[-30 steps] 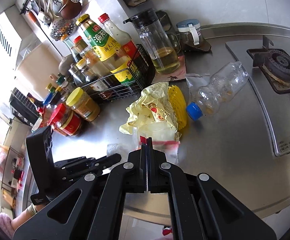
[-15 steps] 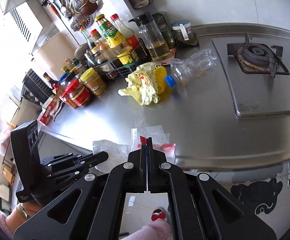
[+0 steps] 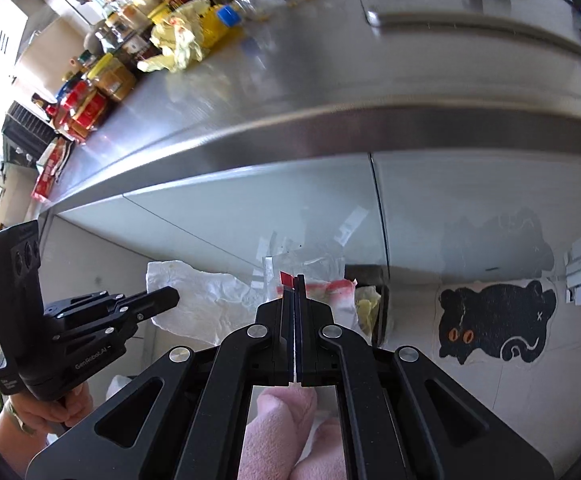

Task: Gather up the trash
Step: 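Lower tissue and clear bag into the floor bin and open both grippers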

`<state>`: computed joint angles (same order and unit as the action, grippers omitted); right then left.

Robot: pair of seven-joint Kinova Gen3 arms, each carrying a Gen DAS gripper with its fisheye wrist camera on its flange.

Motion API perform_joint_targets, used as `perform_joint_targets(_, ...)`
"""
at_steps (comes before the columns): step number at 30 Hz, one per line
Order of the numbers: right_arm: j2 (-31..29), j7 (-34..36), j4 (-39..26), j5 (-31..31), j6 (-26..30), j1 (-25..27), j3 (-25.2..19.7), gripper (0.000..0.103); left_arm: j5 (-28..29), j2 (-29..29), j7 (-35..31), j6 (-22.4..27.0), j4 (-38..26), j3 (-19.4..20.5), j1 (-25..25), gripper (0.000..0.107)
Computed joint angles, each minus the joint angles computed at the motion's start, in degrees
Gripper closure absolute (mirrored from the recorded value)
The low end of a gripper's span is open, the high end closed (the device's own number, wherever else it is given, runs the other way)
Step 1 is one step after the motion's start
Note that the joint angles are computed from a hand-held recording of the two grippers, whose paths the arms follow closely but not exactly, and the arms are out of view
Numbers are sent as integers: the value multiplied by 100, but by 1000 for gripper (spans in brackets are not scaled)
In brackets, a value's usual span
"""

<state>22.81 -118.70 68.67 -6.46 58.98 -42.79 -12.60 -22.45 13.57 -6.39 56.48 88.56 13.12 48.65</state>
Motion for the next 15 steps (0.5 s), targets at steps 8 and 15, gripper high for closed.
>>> perform_joint_targets(8,675,-282,568,56,-573,-99,72,101,537,665,-78,-840,587,-206,-222,106)
perform_joint_targets(15,1379,-524,348,324,-722,-395,235,101,1088,1338,-584,-1349,780,-375,-393,106)
